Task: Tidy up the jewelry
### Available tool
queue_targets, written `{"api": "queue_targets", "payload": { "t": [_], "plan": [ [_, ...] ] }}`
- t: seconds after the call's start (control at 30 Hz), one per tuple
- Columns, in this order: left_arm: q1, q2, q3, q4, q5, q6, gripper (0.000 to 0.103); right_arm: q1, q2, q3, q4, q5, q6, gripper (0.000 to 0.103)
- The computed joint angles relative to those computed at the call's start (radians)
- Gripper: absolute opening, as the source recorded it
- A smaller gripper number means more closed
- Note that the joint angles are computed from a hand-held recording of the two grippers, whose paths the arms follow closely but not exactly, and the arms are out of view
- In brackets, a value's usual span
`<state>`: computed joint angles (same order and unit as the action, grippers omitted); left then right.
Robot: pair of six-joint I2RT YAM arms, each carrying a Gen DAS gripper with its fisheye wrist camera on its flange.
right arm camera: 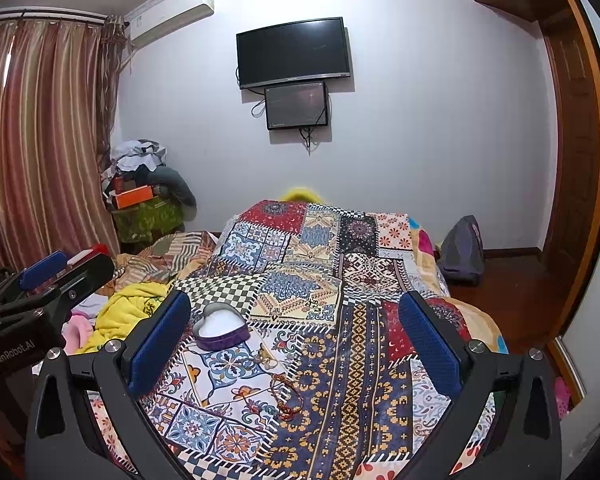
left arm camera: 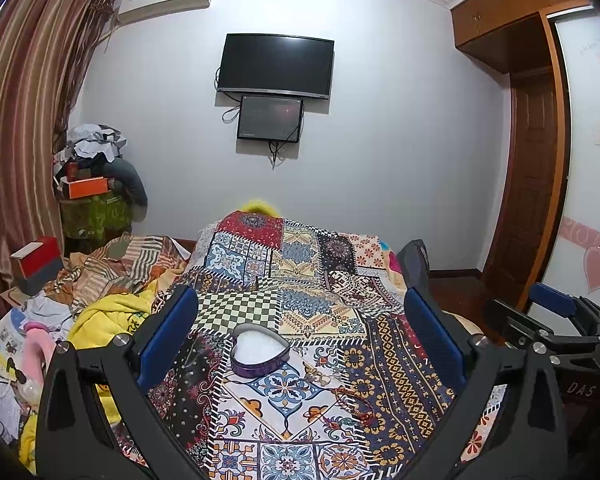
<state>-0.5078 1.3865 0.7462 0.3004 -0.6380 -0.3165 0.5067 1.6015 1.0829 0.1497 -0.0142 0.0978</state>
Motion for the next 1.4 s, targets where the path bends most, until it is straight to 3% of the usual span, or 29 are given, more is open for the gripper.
{"api": "queue_targets", "payload": {
  "t": [0.37, 0.83, 0.97, 1.13, 1.23, 1.4],
  "plan": [
    [0.066, 0.084, 0.049, -0.034, 0.080, -0.028, 0.103, -0.019, 0.100, 0.068, -0.038, -0.013, -0.005, 0.103],
    [0.197, 0.380, 0.192, -0.110, 0.276, -0.079, 0.102, -0.079, 0.367, 0.261, -0.218, -0.054, -0.030, 0.103],
    [0.231, 0.463, 0.242, -0.156, 0.333, -0.109, 0.090, -0.086, 0.426, 0.313, -0.279, -0.073, -0.051, 0.100],
    [0.270, 0.560, 0.290, -0.186, 0.432, -0.140, 0.079, -0.079, 0.483, 0.356, -0.332, -0.092, -0.102, 0.083],
    [0.272, 0.601, 0.309, -0.204, 0.465, -0.136, 0.069, -0.083, 0.531, 0.394, -0.368, -0.130, -0.124, 0.068],
    [0.269, 0.668, 0.348, -0.229, 0.564, -0.125, 0.048, -0.084, 0.593, 0.451, -0.423, -0.174, -0.146, 0.055]
  ]
}}
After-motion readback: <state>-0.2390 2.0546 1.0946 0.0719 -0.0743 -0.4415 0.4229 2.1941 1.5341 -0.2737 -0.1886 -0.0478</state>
